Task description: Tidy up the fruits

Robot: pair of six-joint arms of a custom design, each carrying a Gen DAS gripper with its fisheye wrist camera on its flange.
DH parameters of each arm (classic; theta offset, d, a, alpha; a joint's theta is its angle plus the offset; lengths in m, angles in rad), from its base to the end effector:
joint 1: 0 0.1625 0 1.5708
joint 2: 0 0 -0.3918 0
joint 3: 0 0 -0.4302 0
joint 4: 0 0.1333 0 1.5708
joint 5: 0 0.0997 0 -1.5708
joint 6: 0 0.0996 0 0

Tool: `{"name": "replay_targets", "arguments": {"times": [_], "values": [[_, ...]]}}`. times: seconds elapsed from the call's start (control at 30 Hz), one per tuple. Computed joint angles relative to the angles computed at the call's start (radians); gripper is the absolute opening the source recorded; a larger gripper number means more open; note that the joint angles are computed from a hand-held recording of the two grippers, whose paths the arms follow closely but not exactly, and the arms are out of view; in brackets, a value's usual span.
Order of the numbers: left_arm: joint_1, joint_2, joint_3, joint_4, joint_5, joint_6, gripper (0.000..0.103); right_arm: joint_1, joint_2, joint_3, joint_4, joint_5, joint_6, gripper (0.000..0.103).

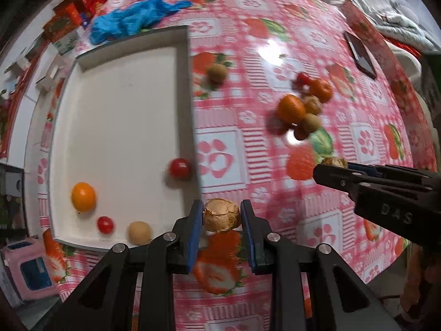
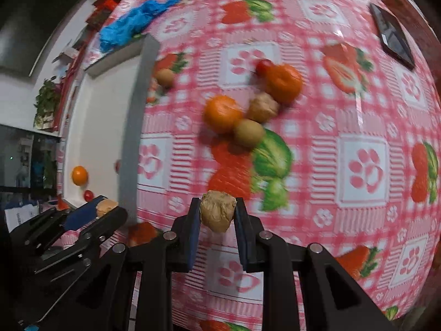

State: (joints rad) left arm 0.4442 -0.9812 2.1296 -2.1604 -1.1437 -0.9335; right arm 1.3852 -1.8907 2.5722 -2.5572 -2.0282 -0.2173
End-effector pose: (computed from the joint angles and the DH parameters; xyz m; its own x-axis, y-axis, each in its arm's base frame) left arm -0.3139 -0.3427 -0.0340 -0.7301 0.2523 -0.6351 0.3006 0.9532 0.0332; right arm 0.0264 -0.3436 0.2081 -0.8751 0.0868 0.4761 -0.0129 0.9792 -0.2023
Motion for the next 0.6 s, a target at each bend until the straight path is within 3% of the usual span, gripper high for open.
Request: {"name": "replay_targets", "arguments": {"times": [0.6], "values": [[0.109, -0.177, 0.088, 0.103, 0.131, -0.130, 0.029, 0.199, 0.320, -0.122, -0.081, 0.025, 0.056, 0.025]]}}
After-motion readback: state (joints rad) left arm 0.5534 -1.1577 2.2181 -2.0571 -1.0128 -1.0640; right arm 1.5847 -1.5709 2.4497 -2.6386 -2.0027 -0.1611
